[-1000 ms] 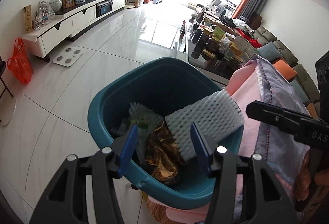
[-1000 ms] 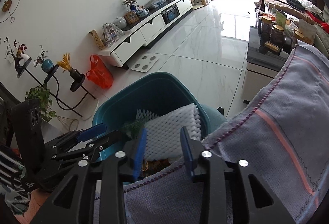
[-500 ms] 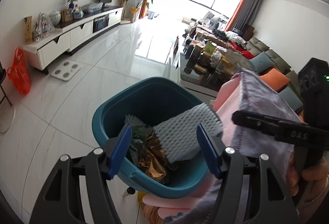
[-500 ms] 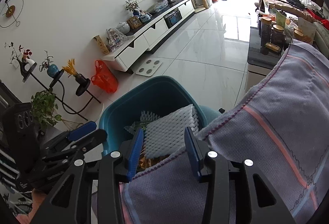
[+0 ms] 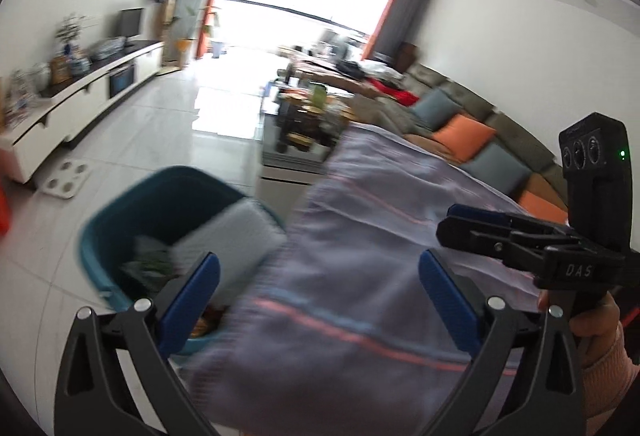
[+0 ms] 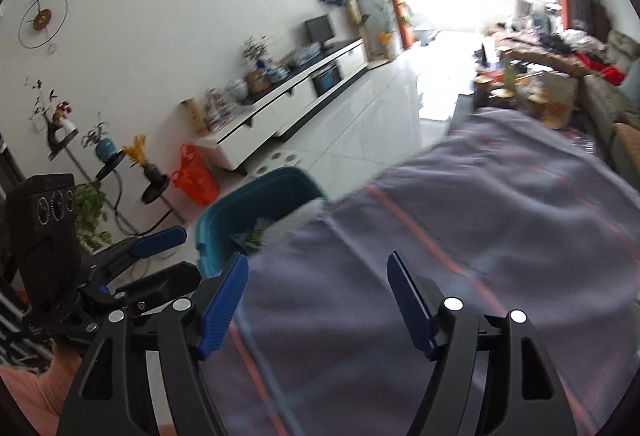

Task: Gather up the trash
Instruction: 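Move both tools back over the table toward the orange peel and clear wrapper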

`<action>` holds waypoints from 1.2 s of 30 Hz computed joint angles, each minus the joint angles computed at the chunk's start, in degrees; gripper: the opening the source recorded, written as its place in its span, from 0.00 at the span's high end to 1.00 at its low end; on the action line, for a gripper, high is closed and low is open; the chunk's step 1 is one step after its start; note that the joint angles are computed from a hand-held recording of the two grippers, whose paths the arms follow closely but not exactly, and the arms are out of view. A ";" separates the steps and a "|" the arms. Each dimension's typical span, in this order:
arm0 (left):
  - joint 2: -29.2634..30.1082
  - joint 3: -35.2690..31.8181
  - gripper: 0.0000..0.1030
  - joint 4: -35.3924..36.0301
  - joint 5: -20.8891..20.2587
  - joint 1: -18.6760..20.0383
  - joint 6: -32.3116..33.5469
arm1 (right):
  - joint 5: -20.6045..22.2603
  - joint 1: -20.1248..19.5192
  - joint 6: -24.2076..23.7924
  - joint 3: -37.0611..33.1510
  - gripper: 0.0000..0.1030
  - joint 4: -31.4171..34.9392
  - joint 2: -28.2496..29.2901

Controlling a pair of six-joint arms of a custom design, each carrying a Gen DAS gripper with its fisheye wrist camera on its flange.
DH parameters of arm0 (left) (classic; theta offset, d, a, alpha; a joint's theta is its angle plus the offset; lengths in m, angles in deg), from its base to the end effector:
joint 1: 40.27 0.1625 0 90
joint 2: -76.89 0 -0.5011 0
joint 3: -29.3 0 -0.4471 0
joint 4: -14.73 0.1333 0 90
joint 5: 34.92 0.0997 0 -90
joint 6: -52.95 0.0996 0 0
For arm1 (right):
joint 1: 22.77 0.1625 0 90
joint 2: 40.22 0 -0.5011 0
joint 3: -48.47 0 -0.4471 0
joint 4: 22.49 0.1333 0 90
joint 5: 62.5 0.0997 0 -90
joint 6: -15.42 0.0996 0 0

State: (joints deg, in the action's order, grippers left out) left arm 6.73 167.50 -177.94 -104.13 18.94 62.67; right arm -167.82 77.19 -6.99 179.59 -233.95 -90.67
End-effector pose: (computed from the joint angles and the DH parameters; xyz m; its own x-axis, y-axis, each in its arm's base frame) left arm -0.0968 -0.4920 0.1992 -0.8222 0.4202 -0.3838 0.5682 0.6452 -0.5108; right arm 0.1970 -0.5033 0.1001 -0.8559 -0.2813 0.4340 -0.4946 0.6906 -0.5277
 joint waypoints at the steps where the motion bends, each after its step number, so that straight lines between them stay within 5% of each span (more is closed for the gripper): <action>1: 0.81 0.06 0.03 0.09 -0.45 -0.78 -0.07 | -0.65 -0.51 -0.02 1.45 0.27 -1.87 -0.89; 13: 13.82 -1.15 0.03 -0.80 -7.28 -11.31 3.71 | -9.11 -7.69 1.22 15.29 0.25 -21.11 -11.26; 24: 23.01 -5.94 0.04 3.49 -11.30 -17.74 4.28 | -3.95 -16.52 2.15 20.96 0.25 -26.57 -17.47; 27: 24.75 -6.91 0.13 4.24 -11.29 -19.10 4.73 | -2.16 -18.33 1.93 21.75 0.25 -26.61 -18.63; 36: 26.94 -8.73 0.18 5.59 -9.49 -20.64 3.99 | 1.06 -21.28 2.38 23.20 0.25 -27.12 -20.45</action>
